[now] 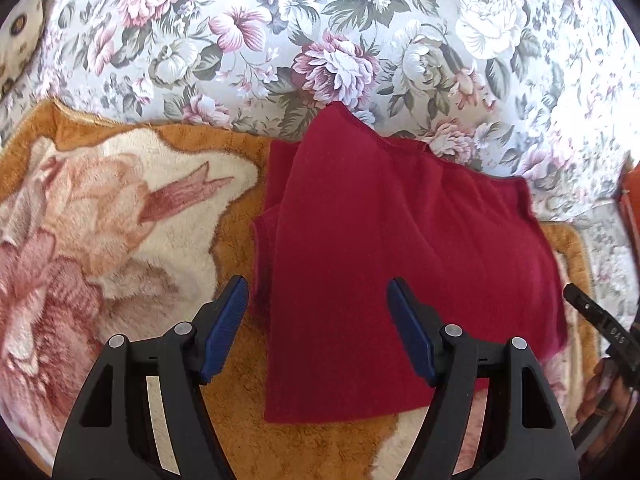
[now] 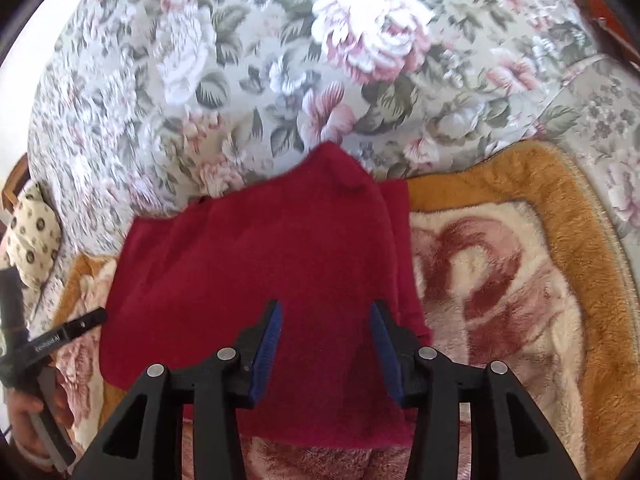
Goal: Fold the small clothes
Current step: 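Lay the hem over the collar and open both grippers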
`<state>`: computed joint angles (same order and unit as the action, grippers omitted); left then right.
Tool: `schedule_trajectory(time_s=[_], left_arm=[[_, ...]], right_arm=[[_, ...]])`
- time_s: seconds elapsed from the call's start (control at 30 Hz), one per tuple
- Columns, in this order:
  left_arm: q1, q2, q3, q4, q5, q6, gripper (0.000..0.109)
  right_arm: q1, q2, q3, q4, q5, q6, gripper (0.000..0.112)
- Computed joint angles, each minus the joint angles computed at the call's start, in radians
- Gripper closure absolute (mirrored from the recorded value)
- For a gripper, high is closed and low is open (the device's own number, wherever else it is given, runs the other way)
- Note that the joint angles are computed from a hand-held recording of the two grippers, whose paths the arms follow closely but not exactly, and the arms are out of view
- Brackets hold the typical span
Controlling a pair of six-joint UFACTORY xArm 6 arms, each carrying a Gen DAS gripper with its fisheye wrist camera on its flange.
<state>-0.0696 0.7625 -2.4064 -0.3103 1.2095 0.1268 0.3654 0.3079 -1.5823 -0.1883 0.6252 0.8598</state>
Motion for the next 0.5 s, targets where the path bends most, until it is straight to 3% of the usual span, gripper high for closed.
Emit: schedule_trajectory(time_s=[0.1,0.27,0.4,0.5], left_arm=[[0.017,-0.023,0.042,-0.060,-0.002,0.022,0.030],[0.054,-0.017,0.062,-0.156,0.021,0.013,0.030],[0.065,0.007,0.056,-0.186,0.021,0.000,0.030],[0.071,0.083,-0.044,-0.237,0.077,-0.029,0.030]], right_arm=[[-0.009,-0.049,0.060,-0.037,-0.028,0.027,0.067],[-0.041,-0.102,0.149,-0.022,-0.053,0.042,0.065],[-0.066,-0.105,0.207,0.076,-0.144,-0.013,0.061],[-0.072,-0.066,0.194,0.213,-0.195,-0.114,0.060]])
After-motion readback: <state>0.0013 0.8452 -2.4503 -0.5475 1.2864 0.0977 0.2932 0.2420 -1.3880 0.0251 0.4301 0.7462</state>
